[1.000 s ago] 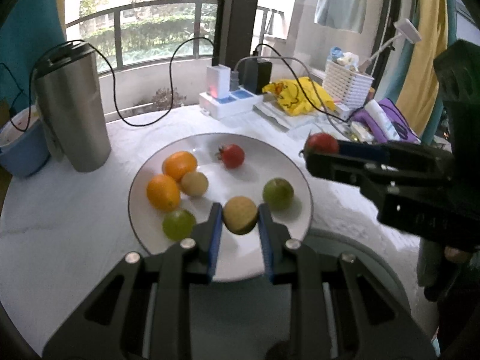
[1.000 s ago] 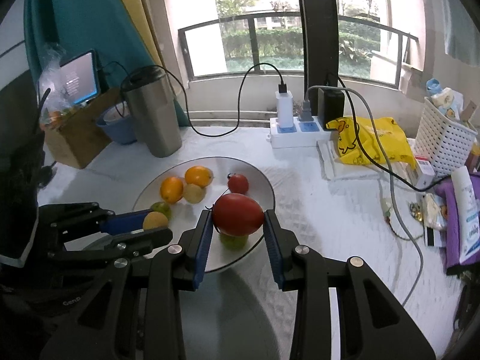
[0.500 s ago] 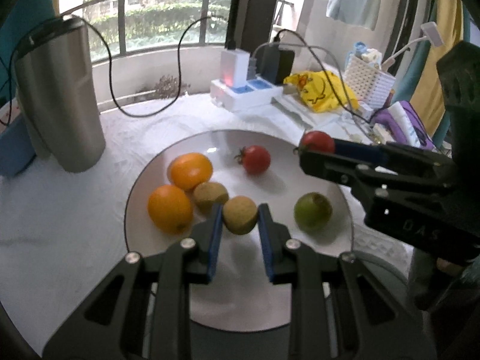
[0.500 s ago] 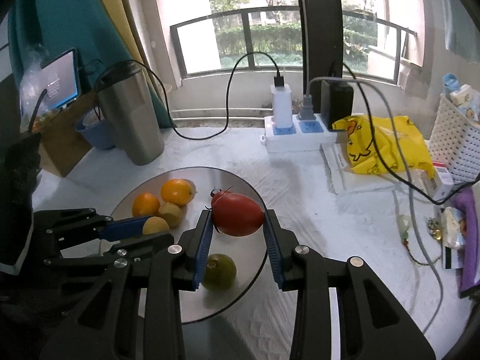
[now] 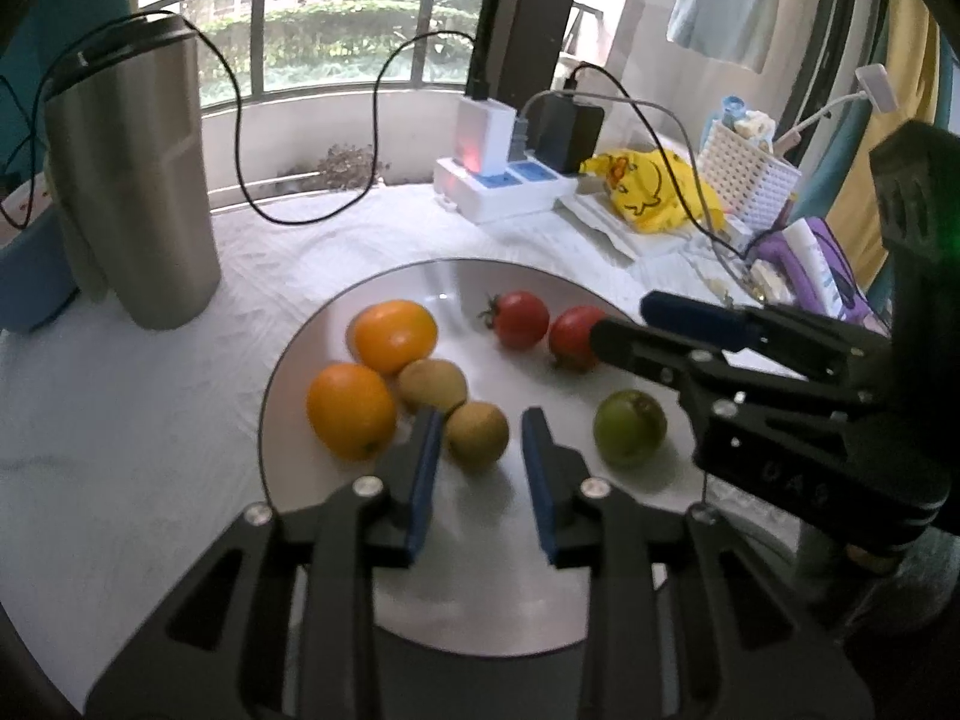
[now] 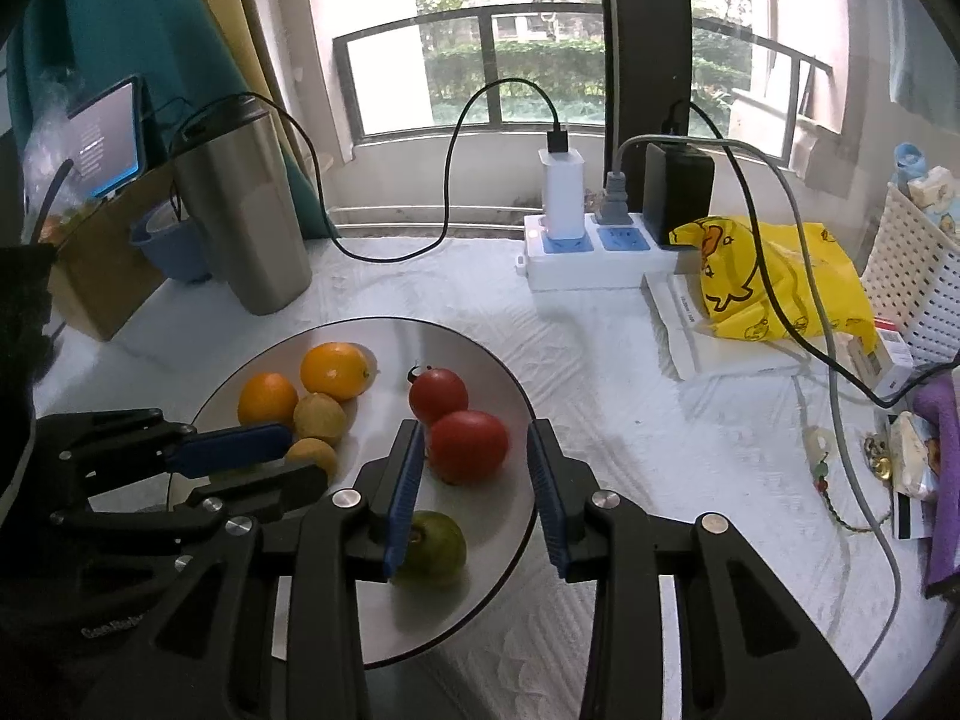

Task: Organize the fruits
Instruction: 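Lower the tomato and yellow fruit onto the plate and open both tools, then grasp a dark plum with the right tool while the left tool grasps another plum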

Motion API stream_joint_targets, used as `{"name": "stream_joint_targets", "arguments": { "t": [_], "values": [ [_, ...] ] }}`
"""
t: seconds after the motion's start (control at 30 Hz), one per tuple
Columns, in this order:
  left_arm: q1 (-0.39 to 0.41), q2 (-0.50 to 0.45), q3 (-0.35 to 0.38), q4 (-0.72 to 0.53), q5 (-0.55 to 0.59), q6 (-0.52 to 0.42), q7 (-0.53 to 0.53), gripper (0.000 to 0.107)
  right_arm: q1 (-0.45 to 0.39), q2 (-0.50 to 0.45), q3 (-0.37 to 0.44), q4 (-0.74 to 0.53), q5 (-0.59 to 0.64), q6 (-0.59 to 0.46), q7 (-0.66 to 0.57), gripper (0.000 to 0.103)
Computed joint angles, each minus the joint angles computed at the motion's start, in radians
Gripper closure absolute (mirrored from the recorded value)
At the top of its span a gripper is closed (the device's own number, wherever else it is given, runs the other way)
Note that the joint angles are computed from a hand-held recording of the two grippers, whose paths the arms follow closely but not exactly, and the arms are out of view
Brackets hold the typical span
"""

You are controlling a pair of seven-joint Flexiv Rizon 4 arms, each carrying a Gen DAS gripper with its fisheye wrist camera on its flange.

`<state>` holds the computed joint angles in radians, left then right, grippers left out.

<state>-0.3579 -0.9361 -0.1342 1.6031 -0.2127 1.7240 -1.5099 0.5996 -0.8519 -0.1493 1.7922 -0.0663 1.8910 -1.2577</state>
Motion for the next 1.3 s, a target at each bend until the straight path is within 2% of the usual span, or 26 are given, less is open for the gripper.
{"name": "stream_joint_targets", "arguments": {
  "t": [0.07, 0.17, 0.23, 0.27, 0.3, 0.33, 0.57, 0.83, 0.97, 1.13, 1.3],
  "values": [
    [0.0, 0.009, 0.001, 0.015, 0.002, 0.015, -0.005, 0.077, 0.012, 0.007, -0.012, 0.011, 0.012, 0.011, -0.001, 0.058],
    [0.018, 0.031, -0.019, 0.054, 0.016, 0.045, -0.005, 0.075, 0.031, 0.025, -0.026, 0.034, 0.032, 0.029, -0.008, 0.058],
    [0.007, 0.048, -0.004, 0.081, 0.014, 0.068, -0.014, 0.074, 0.042, 0.038, -0.033, 0.051, 0.047, 0.04, -0.015, 0.058],
    [-0.001, 0.056, 0.007, 0.094, 0.011, 0.081, -0.02, 0.069, 0.048, 0.043, -0.035, 0.056, 0.054, 0.044, -0.018, 0.058],
    [0.0, 0.067, 0.006, 0.115, 0.011, 0.099, -0.027, 0.059, 0.049, 0.05, -0.033, 0.062, 0.06, 0.048, -0.02, 0.058],
    [0.007, 0.072, -0.002, 0.129, 0.013, 0.112, -0.032, 0.058, 0.045, 0.057, -0.026, 0.069, 0.065, 0.051, -0.021, 0.058],
    [-0.036, 0.127, 0.042, 0.217, -0.011, 0.175, -0.063, 0.058, 0.089, 0.109, -0.038, 0.137, 0.127, 0.091, -0.045, 0.058],
    [-0.052, 0.176, 0.035, 0.31, -0.006, 0.262, -0.074, 0.058, 0.156, 0.162, -0.06, 0.218, 0.22, 0.133, -0.095, 0.058],
    [-0.107, 0.192, 0.075, 0.342, -0.04, 0.299, -0.06, 0.058, 0.18, 0.178, -0.061, 0.251, 0.261, 0.146, -0.119, 0.058],
    [-0.121, 0.21, 0.064, 0.391, -0.048, 0.363, -0.05, 0.058, 0.226, 0.196, -0.082, 0.297, 0.316, 0.161, -0.156, 0.058],
    [-0.152, 0.22, 0.072, 0.428, -0.088, 0.398, -0.035, 0.058, 0.234, 0.21, -0.068, 0.333, 0.35, 0.184, -0.181, 0.058]
  ]
}}
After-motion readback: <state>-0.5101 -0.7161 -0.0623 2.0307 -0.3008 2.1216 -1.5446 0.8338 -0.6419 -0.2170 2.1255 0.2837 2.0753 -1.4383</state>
